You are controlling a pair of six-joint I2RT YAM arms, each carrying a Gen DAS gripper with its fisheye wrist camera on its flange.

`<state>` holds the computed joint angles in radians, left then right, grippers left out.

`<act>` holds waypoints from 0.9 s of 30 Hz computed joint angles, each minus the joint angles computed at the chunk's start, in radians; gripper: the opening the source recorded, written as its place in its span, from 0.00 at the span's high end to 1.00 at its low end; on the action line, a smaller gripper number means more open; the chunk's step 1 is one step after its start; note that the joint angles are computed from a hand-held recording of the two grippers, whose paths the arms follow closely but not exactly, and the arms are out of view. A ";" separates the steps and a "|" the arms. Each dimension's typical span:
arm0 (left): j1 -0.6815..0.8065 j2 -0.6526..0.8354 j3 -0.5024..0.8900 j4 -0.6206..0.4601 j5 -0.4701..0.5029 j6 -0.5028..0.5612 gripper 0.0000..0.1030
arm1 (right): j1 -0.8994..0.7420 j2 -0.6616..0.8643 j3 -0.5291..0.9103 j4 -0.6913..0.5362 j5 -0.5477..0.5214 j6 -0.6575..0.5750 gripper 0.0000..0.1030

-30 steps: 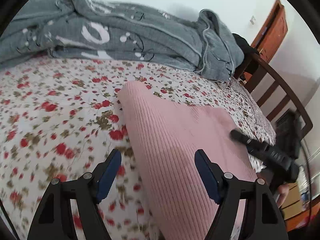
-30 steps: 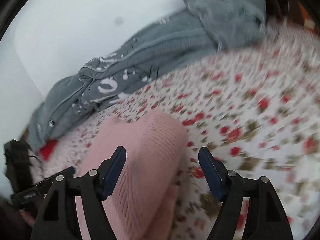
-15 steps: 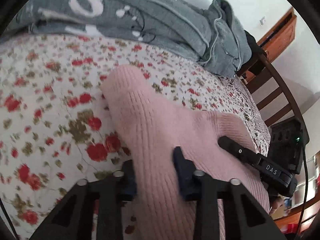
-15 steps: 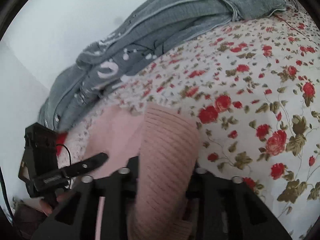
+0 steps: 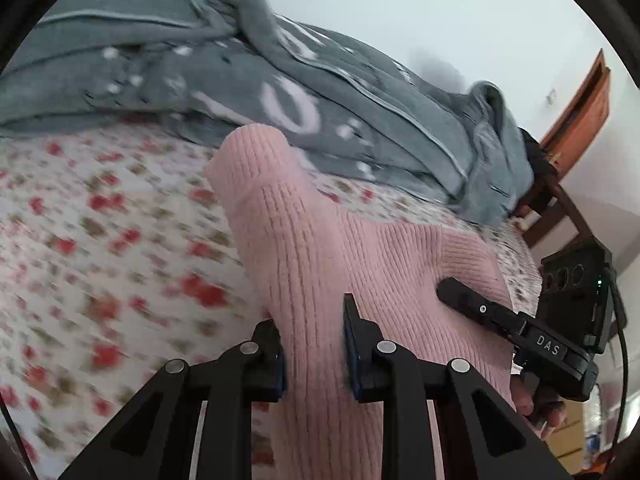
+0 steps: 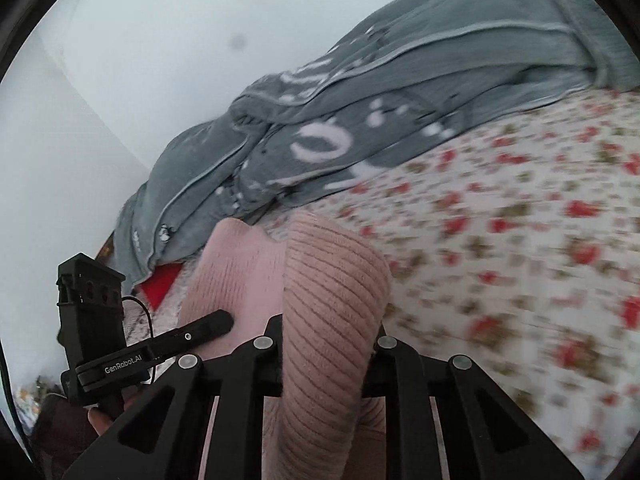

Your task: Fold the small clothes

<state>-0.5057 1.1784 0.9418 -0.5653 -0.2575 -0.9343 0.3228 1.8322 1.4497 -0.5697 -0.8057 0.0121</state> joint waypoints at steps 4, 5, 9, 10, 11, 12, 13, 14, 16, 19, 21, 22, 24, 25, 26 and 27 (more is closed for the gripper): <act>0.089 0.039 -0.053 0.029 0.071 0.018 0.74 | 0.100 0.048 0.033 0.012 0.175 -0.031 0.81; 0.092 0.074 -0.055 0.039 0.072 0.012 0.70 | 0.120 0.071 0.048 0.003 0.260 -0.044 0.77; 0.047 0.149 -0.052 0.060 -0.002 0.000 0.54 | 0.112 0.114 0.079 -0.034 0.419 -0.022 0.65; 0.029 0.141 -0.046 0.047 -0.025 0.003 0.52 | 0.093 0.098 0.076 -0.045 0.400 -0.016 0.65; 0.015 0.130 -0.042 0.033 -0.043 0.002 0.49 | 0.080 0.067 0.062 -0.043 0.393 -0.020 0.65; -0.006 0.113 -0.034 0.009 -0.073 -0.006 0.49 | 0.076 0.025 0.039 -0.028 0.402 -0.022 0.65; -0.031 0.094 -0.024 -0.022 -0.115 -0.017 0.48 | 0.076 -0.039 -0.006 0.009 0.427 -0.025 0.64; -0.054 0.081 -0.014 -0.044 -0.152 -0.024 0.48 | 0.082 -0.100 -0.051 0.053 0.454 -0.022 0.64; -0.132 0.053 0.006 -0.076 -0.265 -0.029 0.47 | 0.095 -0.231 -0.163 0.155 0.460 -0.035 0.64; -0.209 0.068 0.034 -0.095 -0.360 -0.044 0.47 | 0.132 -0.314 -0.265 0.195 0.391 -0.121 0.64; -0.246 0.127 0.070 -0.147 -0.400 -0.083 0.47 | 0.163 -0.323 -0.339 0.221 0.413 -0.170 0.65; -0.250 0.167 0.090 -0.182 -0.398 -0.099 0.53 | 0.177 -0.319 -0.367 0.237 0.469 -0.170 0.68; -0.274 0.227 0.103 -0.228 -0.422 -0.144 0.55 | 0.169 -0.307 -0.434 0.285 0.485 -0.168 0.76; -0.297 0.239 0.096 -0.233 -0.447 -0.166 0.55 | 0.157 -0.312 -0.460 0.314 0.465 -0.167 0.76; -0.313 0.246 0.092 -0.236 -0.472 -0.180 0.55 | 0.145 -0.316 -0.472 0.331 0.448 -0.166 0.76; -0.324 0.248 0.092 -0.246 -0.485 -0.196 0.55 | 0.139 -0.306 -0.457 0.316 0.434 -0.163 0.77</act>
<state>-0.8299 1.4269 1.0336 -0.8114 -0.7428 -1.1307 0.4621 1.5258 0.9925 -0.2534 -0.3712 -0.1509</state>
